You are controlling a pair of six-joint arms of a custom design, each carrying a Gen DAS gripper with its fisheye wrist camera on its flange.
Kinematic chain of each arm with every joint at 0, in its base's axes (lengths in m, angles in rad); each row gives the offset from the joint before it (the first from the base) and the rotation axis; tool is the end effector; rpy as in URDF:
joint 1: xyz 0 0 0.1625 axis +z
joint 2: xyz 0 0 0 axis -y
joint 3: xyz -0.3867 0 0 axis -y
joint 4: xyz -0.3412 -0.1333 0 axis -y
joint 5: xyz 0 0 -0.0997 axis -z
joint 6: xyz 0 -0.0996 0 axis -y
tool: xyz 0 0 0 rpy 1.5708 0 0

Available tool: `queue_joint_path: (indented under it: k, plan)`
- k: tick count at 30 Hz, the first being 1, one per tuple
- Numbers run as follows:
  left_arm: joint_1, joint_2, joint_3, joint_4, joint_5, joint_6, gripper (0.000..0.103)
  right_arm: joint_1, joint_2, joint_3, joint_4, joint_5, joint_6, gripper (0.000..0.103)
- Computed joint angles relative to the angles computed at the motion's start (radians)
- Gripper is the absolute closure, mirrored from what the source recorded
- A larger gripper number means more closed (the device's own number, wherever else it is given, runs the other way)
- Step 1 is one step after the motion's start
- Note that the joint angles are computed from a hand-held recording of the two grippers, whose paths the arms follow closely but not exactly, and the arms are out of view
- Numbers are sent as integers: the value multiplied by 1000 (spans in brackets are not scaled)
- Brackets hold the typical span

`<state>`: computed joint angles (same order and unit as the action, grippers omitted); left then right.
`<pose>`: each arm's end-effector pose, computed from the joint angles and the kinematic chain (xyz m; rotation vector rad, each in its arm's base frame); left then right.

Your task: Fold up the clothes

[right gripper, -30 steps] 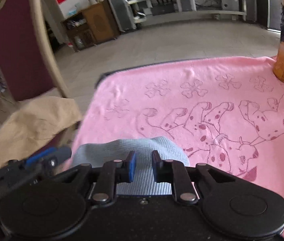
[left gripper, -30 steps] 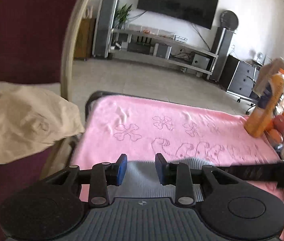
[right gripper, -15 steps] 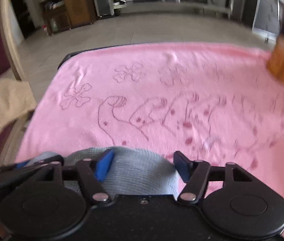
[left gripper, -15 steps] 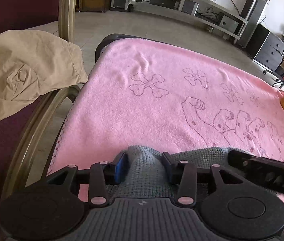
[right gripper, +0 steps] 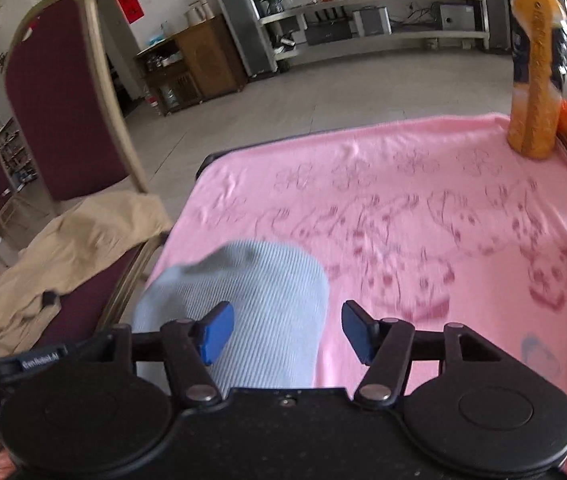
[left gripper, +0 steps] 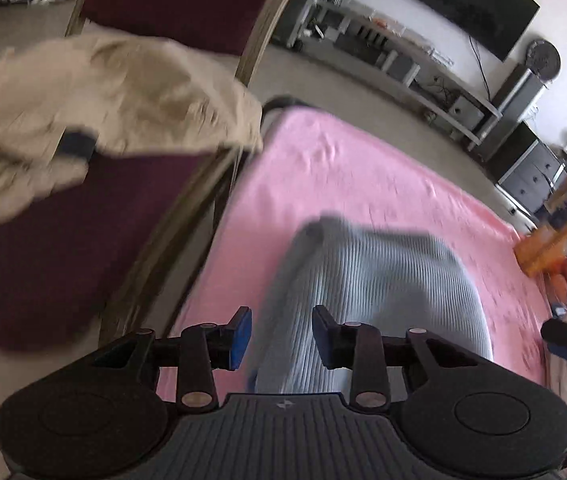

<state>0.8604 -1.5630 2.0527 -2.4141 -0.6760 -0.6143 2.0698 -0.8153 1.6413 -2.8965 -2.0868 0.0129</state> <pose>-0.1134 -0.4554 0.3648 -0.0914 2.4384 -1.0599 0.3732 -0.5089 0.1649 0.4645 -2.6144 0.8311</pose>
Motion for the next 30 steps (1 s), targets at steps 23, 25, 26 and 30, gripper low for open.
queue_joint_path:
  k: [23, 25, 26, 30]
  plan:
    - [-31, 40, 19, 219, -112, 102, 81, -10, -9, 157, 73, 6, -20, 85]
    - [-37, 0, 55, 110, -136, 151, 81, -7, -28, 165, 70, 30, -14, 80]
    - [-39, -22, 77, 44, -152, 178, 77, -6, -42, 177, 61, 43, -15, 76]
    - [-41, -86, 147, -208, -171, 220, 65, -6, -87, 203, 39, 94, -5, 72]
